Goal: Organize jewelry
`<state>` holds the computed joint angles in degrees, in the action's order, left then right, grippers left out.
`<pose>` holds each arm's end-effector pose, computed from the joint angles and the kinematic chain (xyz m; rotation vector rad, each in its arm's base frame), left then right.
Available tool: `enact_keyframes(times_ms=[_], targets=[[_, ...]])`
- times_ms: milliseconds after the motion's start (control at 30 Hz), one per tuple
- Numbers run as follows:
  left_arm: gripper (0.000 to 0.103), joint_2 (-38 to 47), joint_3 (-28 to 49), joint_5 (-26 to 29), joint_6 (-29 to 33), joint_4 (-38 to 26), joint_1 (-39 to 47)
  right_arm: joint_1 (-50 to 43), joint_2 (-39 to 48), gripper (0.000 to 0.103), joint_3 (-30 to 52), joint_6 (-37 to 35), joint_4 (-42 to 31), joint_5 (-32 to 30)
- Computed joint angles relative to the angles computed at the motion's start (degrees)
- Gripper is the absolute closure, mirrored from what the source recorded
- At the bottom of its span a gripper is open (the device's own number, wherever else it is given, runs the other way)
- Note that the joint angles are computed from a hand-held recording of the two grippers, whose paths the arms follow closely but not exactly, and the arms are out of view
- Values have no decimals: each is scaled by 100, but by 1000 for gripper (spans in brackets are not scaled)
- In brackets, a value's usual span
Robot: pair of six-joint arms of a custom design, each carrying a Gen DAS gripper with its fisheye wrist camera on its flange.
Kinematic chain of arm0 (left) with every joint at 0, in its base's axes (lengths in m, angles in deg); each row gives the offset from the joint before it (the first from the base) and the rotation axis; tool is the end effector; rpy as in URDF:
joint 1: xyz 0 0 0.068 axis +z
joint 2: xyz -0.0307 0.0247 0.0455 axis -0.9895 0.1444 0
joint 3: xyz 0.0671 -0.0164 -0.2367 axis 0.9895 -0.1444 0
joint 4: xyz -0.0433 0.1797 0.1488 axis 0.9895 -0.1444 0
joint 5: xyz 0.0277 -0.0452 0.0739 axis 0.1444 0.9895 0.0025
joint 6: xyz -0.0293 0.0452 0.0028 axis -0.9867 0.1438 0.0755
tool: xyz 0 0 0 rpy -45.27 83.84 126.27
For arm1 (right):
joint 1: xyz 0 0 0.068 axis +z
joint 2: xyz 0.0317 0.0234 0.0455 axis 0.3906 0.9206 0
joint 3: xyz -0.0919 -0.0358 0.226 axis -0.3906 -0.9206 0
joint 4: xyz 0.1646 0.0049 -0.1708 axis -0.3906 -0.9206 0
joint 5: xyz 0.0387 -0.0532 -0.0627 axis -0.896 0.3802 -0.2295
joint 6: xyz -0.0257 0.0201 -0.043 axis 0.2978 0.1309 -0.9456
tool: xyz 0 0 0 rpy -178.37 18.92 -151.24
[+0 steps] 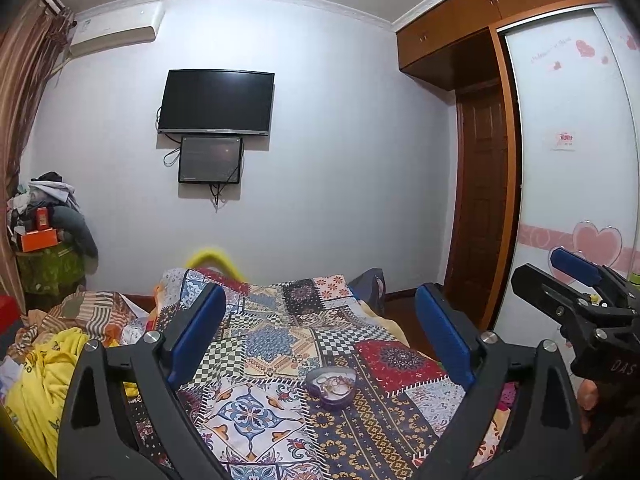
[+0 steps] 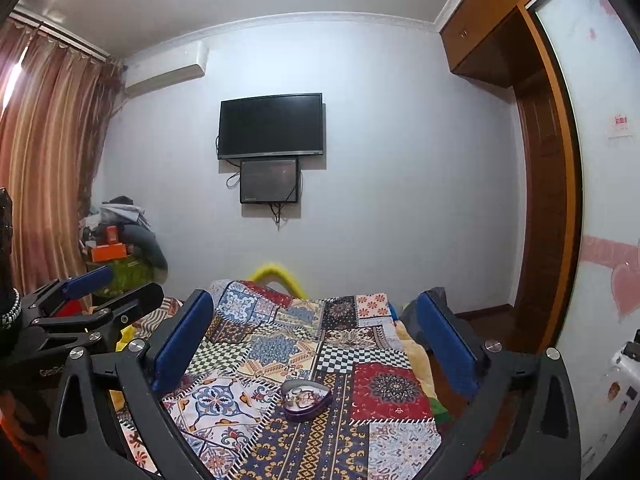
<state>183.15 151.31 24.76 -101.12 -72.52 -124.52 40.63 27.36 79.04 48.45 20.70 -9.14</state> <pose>0.2796 -0.2166 0.3630 -0.3192 1.6644 0.2087 0.3717 0.1327 0.3500 -0.5745 1.5667 0.5425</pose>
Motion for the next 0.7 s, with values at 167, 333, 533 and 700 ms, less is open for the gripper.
enact_keyframes(times_ms=[167,333,533,700], targets=[[7,16,31,-24,-150,-154,-13,-21,34,2,84,-6,-148,-87],[7,45,92,-20,-276,-319,-4,-31,1,2,59,-40,-234,-90],[6,64,115,72,-421,-431,62,-42,-15,2,94,-66,-333,-102],[6,30,72,144,-486,-448,111,-30,22,2,170,-99,-456,-86]])
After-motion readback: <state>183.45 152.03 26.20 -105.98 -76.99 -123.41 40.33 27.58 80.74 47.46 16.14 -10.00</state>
